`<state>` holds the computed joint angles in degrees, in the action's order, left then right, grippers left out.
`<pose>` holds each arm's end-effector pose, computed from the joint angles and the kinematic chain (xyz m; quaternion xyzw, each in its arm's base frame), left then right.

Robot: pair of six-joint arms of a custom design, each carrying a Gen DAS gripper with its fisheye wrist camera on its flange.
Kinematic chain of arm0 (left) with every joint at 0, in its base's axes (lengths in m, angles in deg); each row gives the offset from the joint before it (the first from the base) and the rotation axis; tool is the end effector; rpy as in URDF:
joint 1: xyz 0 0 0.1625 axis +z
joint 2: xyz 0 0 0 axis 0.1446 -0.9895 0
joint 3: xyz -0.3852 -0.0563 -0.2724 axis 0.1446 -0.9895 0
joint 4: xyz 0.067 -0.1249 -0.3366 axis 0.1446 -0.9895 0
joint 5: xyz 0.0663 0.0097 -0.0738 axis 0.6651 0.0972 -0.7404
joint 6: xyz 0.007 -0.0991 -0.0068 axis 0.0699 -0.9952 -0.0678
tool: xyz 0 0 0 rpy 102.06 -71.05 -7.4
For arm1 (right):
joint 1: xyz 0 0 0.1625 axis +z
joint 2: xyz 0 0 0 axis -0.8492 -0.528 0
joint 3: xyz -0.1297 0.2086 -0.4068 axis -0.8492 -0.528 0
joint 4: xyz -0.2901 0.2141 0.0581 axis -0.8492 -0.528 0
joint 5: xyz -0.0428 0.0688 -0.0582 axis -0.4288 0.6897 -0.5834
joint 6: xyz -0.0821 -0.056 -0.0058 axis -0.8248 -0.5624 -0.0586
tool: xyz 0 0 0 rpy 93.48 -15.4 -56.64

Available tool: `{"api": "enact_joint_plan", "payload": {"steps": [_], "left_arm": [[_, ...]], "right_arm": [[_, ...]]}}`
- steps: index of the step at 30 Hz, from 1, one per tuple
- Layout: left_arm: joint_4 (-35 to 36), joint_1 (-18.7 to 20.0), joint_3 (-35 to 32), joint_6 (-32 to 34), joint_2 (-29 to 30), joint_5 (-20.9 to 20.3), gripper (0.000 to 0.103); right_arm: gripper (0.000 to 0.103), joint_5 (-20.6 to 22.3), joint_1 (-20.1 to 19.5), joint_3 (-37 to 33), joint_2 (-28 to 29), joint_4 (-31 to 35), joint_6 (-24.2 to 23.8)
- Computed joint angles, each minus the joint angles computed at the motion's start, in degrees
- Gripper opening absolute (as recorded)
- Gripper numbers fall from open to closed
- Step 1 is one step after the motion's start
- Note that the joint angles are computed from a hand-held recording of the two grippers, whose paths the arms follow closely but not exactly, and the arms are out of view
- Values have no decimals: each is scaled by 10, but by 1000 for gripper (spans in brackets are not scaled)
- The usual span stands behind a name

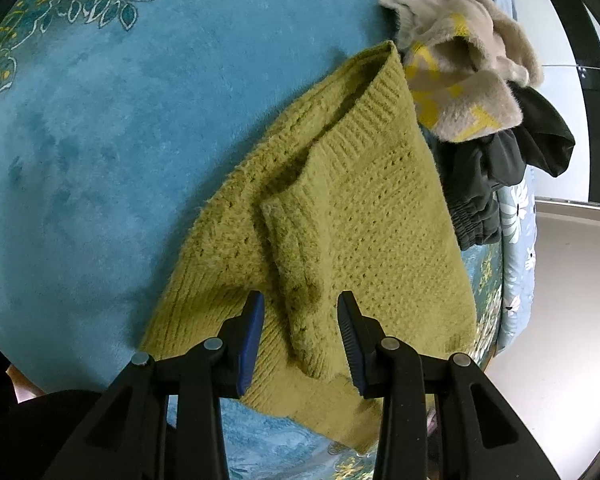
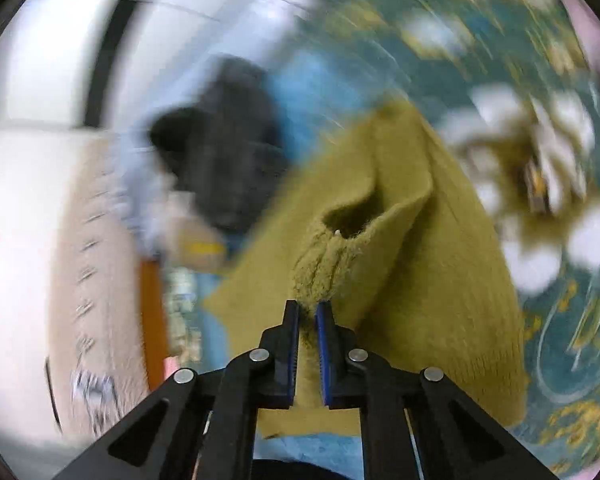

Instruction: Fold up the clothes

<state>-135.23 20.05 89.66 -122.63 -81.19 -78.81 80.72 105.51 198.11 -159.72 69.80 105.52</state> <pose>-0.2060 -0.2957 0.0753 -0.2626 0.9524 -0.1338 0.0782 -0.0107 -0.2426 0.3297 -0.2716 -0.9051 0.3265 0.0221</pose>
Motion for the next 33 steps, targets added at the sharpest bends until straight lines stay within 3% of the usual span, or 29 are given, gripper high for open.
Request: {"api": "enact_joint_plan", "payload": {"steps": [1, 3, 5, 7, 15, 17, 22, 23, 24, 25, 26, 28, 29, 31, 33], "left_arm": [[-4, 1, 1, 0, 1, -1, 39], [-6, 4, 0, 0, 3, -4, 39], [6, 6, -5, 4, 2, -8, 39], [24, 5, -12, 12, -2, -9, 39], [30, 14, -14, 12, 0, -20, 39], [34, 17, -21, 24, 4, -27, 39], [25, 29, -29, 44, 20, -39, 38], [10, 31, -26, 42, 25, -38, 38], [6, 31, -25, 39, 27, -37, 37], [5, 32, -26, 35, 29, -35, 37], [7, 33, -24, 34, 25, -34, 37], [19, 34, -27, 40, 20, -36, 37], [28, 34, -30, 46, 19, -36, 37], [39, 35, -43, 59, 25, -34, 32], [54, 40, -58, 76, 29, -33, 17]], "right_arm": [[9, -8, -14, 4, -12, 9, -28], [4, 19, -63, 15, 24, 14, -31], [4, -23, -144, 47, 25, 7, -61], [4, -61, -193, 70, 18, 4, -94], [8, -5, -139, 47, 18, 7, -57], [8, -14, -169, 45, 11, 28, -72], [10, -97, -283, 73, -1, 62, -147], [13, -115, -297, 80, 0, 64, -156], [25, -126, -307, 85, -1, 67, -163], [44, -133, -312, 90, -3, 68, -167], [48, -130, -293, 90, 1, 56, -150], [49, -91, -219, 81, 13, 17, -87], [49, -69, -201, 76, 12, 10, -75], [44, -66, -191, 74, 24, -1, -59], [38, -56, -175, 70, 38, -14, -27]]}}
